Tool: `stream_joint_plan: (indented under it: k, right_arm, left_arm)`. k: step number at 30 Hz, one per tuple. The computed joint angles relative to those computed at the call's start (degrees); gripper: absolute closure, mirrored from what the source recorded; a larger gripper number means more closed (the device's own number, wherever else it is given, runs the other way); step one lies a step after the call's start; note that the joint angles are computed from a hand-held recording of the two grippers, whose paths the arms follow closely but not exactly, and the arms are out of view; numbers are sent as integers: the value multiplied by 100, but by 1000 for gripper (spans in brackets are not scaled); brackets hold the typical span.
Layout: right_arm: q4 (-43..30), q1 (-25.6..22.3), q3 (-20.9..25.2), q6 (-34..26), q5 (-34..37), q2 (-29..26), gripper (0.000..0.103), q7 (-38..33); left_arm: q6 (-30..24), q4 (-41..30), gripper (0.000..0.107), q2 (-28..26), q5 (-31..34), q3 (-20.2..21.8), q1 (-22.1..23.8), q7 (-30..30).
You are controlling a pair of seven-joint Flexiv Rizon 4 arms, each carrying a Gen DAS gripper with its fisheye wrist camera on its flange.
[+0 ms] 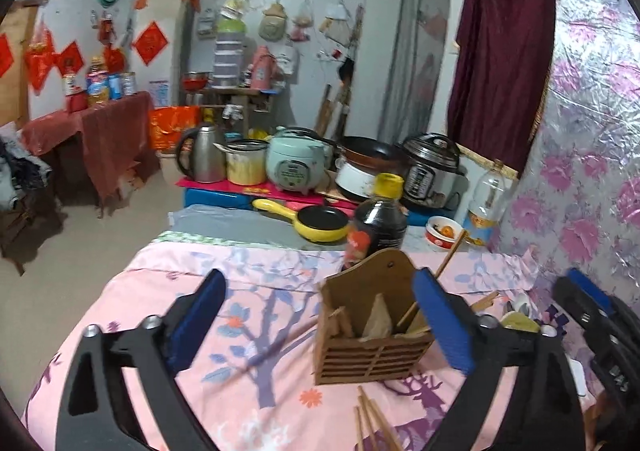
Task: Organize utensils
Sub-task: 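Withdraw both open grippers from the holder back to the chopstick pile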
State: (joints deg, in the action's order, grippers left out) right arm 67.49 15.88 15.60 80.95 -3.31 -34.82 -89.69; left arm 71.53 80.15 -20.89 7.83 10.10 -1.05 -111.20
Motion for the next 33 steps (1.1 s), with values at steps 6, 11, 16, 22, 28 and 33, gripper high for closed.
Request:
stream_joint_plan:
  k: [6, 11, 16, 22, 28, 33]
  right_arm:
    - [1381, -414, 248, 678, 135, 682, 19, -124]
    - [2060, -1080, 968, 766, 487, 821, 10, -650]
    - [2099, -908, 616, -191, 456, 706, 10, -377]
    - [1671, -924, 654, -1097, 1091, 575, 10, -677]
    - [1638, -578, 142, -1253, 1132, 590, 10, -464]
    - [1557, -544, 44, -1316, 1219, 565, 10, -323]
  left_arm:
    - [-156, 965, 10, 614, 616, 209, -234, -471]
    - [-6, 1926, 10, 837, 424, -124, 22, -189]
    - [-528, 2437, 10, 745, -870, -615, 427, 957]
    - [-646, 2346, 10, 695, -602, -417, 188, 966]
    - [-1058, 2143, 10, 483, -921, -696, 200, 1661]
    - [-1191, 2243, 10, 436, -1488, -902, 238, 2401]
